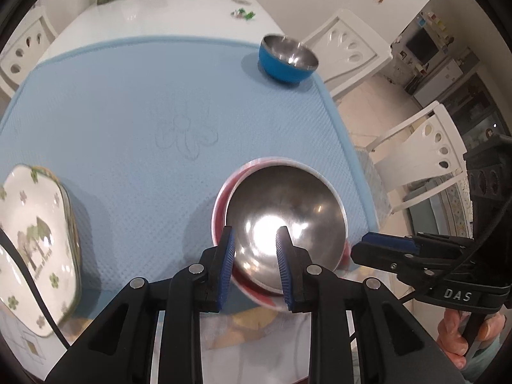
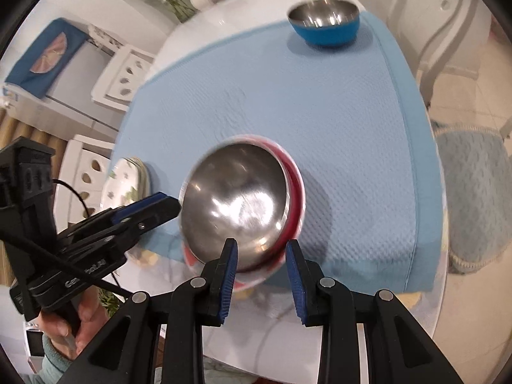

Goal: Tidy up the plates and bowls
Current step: 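Open the left gripper and move it toward the blue steel bowl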

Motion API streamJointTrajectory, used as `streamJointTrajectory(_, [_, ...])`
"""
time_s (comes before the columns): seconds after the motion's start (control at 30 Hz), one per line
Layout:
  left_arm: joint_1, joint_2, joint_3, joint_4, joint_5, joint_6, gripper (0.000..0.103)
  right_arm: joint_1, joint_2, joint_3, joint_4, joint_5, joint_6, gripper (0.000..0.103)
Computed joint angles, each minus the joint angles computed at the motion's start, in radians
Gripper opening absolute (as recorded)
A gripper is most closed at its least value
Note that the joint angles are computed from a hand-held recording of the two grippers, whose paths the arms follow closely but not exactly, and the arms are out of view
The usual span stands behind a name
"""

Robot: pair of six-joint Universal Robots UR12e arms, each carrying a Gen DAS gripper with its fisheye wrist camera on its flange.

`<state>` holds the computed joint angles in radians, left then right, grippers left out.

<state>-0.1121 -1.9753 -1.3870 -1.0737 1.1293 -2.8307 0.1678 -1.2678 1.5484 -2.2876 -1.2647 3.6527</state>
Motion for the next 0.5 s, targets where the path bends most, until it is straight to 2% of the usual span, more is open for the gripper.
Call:
streamJointTrajectory(0.2, [-0.003,-0.030,0.082,0.070,-0.040,0.002,0.023,-0.011,-0.012,-0.007,-0.177,-0.058,0.000,0.031])
streamJointTrajectory(0.27, [-0.006,-0.049,0.124,0.086,-0.056,0.000,0.023,-0.019,-0.009,-0.013,-0.231,-0.076,0.025,0.041])
streamJointTrajectory(0.3, [-0.007,-0.059,0.145,0.090,-0.065,-0.002,0.026,-0.024,-0.007,-0.016,-0.254,-0.085,0.040,0.056])
streamJointTrajectory(0.33, [-0.007,-0.074,0.175,0.090,-0.080,-0.006,0.028,-0.029,-0.004,-0.016,-0.291,-0.098,0.064,0.063])
streamJointTrajectory(0.4, [-0.010,-0.112,0.245,0.076,-0.104,-0.020,0.030,-0.045,0.008,-0.024,-0.342,-0.109,0.102,0.063])
streamJointTrajectory(0.43, [-0.012,-0.131,0.279,0.067,-0.107,-0.026,0.035,-0.051,0.016,-0.034,-0.346,-0.111,0.114,0.063])
streamJointTrajectory(0.5, [-0.023,-0.177,0.356,0.038,-0.093,-0.018,0.036,-0.066,0.037,-0.055,-0.347,-0.131,0.153,0.063])
